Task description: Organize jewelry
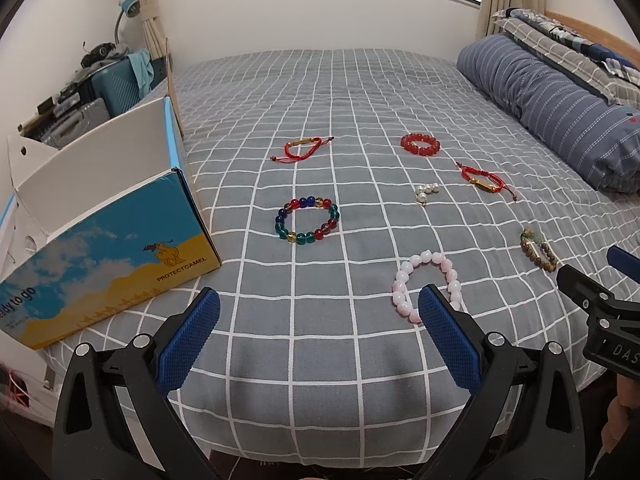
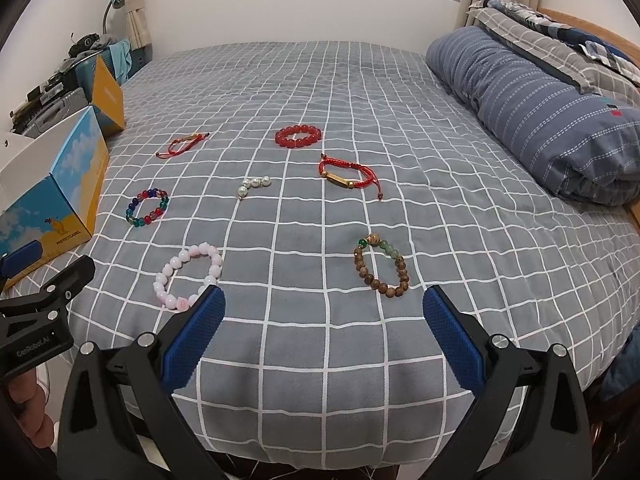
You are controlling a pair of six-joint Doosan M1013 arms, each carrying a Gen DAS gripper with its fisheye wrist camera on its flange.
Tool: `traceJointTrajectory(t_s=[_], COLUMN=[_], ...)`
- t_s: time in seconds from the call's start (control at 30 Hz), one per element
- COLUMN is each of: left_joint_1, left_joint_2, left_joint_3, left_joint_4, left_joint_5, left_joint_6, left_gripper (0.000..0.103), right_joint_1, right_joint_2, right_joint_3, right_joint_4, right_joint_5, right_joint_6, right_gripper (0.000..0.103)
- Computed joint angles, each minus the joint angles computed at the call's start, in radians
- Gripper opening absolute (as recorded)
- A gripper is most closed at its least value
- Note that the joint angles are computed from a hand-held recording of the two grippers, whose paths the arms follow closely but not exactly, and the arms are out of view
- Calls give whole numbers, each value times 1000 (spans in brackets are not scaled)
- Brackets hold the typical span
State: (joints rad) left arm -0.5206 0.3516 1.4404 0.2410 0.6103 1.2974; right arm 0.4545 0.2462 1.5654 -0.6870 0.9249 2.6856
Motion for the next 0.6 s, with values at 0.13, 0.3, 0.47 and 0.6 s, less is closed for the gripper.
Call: traceJointTrajectory(t_s=[0.13,0.3,0.47,0.6], left_joint_1=[-1,1,-1,-3], left_joint_2=[0,0,-1,-2], left_joint_3=[0,1,3,5], left_joint_4=[0,-18,-11,-10], left_joint_5=[-1,3,3,3], left_joint_6=[2,8,1,5], left_gripper=[98,98,98,98], right_joint_1=[-1,-2,-3,-3], right_joint_2=[0,-1,0,0], right_joint_3=[-1,-1,-2,-2], right_joint_4=[8,16,17,20], right_joint_5=[0,-2,-2,-3], right_joint_6=[-2,-10,-19,-22], right_gripper=[95,95,95,95])
